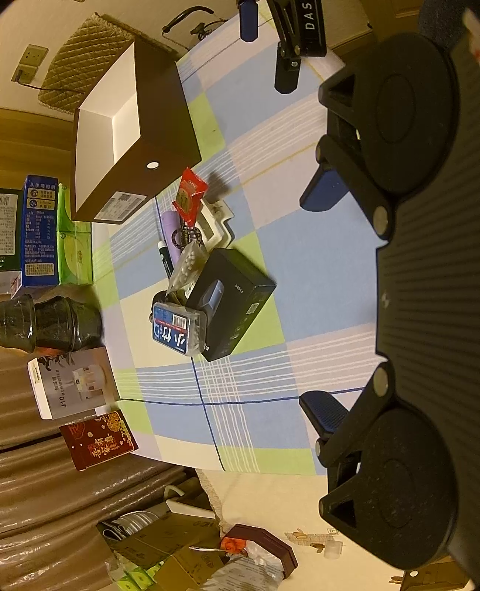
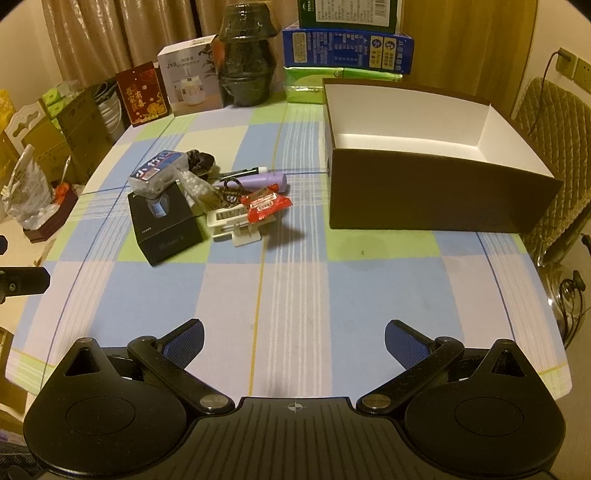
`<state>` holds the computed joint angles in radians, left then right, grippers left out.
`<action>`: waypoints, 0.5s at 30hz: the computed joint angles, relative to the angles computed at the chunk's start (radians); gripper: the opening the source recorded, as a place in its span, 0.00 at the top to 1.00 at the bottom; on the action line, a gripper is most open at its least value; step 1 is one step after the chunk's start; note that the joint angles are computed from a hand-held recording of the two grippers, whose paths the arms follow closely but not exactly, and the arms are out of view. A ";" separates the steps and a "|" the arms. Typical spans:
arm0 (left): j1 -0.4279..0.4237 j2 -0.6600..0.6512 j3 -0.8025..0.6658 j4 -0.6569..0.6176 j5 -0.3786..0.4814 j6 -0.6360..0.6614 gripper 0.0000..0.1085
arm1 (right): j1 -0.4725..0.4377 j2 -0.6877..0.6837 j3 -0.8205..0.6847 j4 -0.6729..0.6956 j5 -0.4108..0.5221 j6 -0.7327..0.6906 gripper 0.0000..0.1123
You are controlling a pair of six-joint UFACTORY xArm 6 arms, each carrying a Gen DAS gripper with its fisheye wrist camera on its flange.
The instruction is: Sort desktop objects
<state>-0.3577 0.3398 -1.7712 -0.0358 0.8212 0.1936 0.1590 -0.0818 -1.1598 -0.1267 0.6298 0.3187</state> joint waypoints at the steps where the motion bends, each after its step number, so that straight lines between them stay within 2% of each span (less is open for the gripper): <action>1: 0.001 0.004 -0.006 0.000 0.003 0.000 0.06 | 0.000 0.004 -0.004 0.000 0.000 -0.001 0.10; 15: 0.006 0.051 -0.063 0.002 0.013 -0.010 0.06 | 0.003 0.051 -0.049 -0.013 -0.009 -0.023 0.10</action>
<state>-0.3517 0.3910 -1.8346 -0.0333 0.8346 0.1840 0.1623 -0.0312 -1.2090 -0.1397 0.6205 0.2956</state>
